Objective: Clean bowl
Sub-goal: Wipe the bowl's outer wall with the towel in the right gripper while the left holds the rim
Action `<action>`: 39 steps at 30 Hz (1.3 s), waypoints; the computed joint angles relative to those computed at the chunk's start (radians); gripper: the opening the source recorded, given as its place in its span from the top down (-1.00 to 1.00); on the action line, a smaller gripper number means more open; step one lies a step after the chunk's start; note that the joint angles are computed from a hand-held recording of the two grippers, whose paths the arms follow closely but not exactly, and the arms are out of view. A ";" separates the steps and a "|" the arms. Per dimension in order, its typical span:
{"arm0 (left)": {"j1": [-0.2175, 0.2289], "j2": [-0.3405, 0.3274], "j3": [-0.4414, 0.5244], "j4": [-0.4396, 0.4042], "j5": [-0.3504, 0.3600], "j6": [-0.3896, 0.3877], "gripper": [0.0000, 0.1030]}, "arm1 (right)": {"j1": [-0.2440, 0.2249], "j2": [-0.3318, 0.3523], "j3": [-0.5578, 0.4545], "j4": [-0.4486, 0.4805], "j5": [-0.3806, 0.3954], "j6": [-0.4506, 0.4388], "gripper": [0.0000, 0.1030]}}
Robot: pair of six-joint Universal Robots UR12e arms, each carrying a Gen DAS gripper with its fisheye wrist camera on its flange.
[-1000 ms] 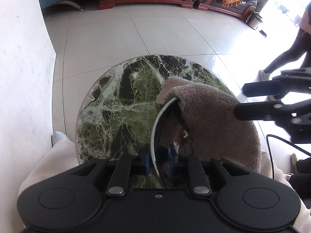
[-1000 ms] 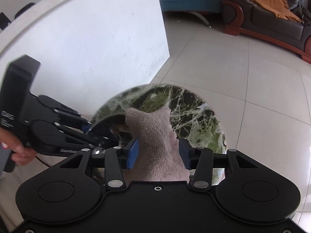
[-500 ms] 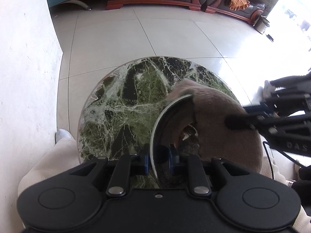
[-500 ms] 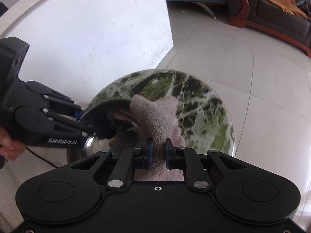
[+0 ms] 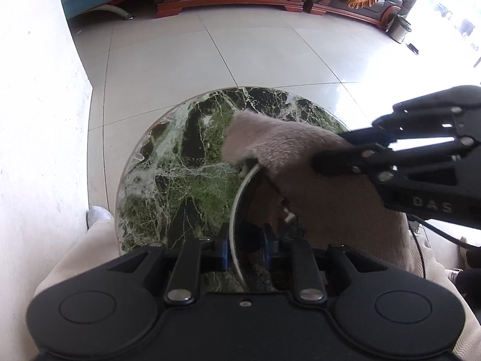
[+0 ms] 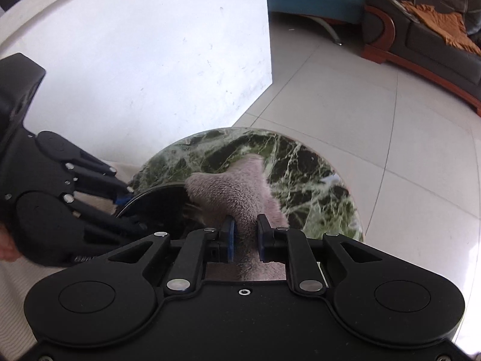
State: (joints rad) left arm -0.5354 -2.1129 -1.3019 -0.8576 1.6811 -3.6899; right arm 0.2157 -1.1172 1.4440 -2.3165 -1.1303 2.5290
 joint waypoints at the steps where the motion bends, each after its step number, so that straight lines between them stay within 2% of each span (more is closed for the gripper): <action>1: -0.001 0.000 0.000 0.000 0.005 -0.001 0.62 | -0.002 -0.002 0.003 0.002 0.005 0.003 0.71; 4: -0.001 0.000 -0.001 0.003 0.006 -0.005 0.62 | -0.016 -0.021 0.030 0.013 -0.002 0.046 0.77; 9: -0.002 -0.002 0.000 0.004 0.003 -0.001 0.61 | -0.033 -0.054 0.075 0.032 0.003 0.079 0.74; 12: -0.003 -0.004 0.008 -0.011 0.008 0.005 0.58 | -0.019 -0.044 0.060 0.013 -0.017 0.056 0.74; 16: -0.006 -0.005 0.010 -0.015 0.014 -0.001 0.58 | -0.009 -0.005 0.007 0.017 0.012 0.063 0.73; 19: -0.007 -0.004 0.006 -0.010 0.016 -0.011 0.59 | -0.009 -0.001 0.005 0.010 0.016 0.071 0.72; 24: -0.008 -0.005 0.004 0.001 0.021 -0.015 0.57 | -0.039 -0.043 0.070 0.038 0.033 0.153 0.70; 28: -0.010 -0.007 0.006 0.006 0.021 -0.010 0.57 | -0.053 -0.066 0.106 0.026 0.056 0.210 0.67; 31: -0.008 -0.007 0.013 0.007 0.030 0.007 0.62 | -0.045 -0.066 0.106 0.010 0.029 0.194 0.67; 36: -0.005 -0.014 0.027 0.050 0.050 0.068 0.62 | -0.039 -0.062 0.100 0.007 0.023 0.167 0.68; 39: -0.003 -0.025 0.041 0.047 0.050 0.087 0.65 | -0.035 -0.059 0.097 0.000 0.014 0.152 0.70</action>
